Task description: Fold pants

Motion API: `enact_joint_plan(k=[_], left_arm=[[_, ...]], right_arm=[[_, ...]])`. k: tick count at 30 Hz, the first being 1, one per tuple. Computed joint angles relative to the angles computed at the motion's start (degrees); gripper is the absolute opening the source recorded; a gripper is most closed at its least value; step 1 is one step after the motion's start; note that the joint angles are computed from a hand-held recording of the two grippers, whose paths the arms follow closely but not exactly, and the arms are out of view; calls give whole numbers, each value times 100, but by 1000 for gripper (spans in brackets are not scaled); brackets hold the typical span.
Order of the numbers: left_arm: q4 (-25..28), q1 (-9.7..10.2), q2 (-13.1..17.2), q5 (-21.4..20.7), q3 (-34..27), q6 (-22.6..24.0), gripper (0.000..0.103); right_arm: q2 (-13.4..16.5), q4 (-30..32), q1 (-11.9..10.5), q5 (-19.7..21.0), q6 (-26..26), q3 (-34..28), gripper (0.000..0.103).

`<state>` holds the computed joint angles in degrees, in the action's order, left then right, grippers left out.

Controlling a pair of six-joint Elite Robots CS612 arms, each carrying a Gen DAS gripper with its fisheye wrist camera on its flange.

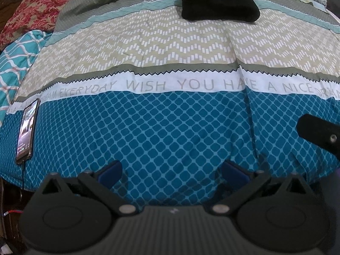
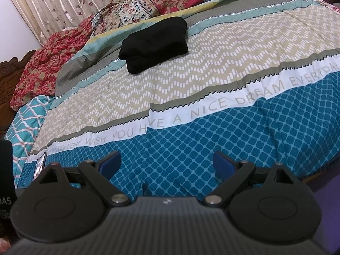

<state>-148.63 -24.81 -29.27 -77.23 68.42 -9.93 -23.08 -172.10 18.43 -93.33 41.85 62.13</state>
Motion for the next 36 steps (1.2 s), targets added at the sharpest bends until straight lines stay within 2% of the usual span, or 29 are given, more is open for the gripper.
enact_joint_plan(k=[28,36], left_arm=[[84,0,12,39,-28,42,103],[13,12,11,-148,-16,119,103]], right_arm=[[11,32,-4,21,7,-16,95],[15,4,-3,0,-25,-16,95]])
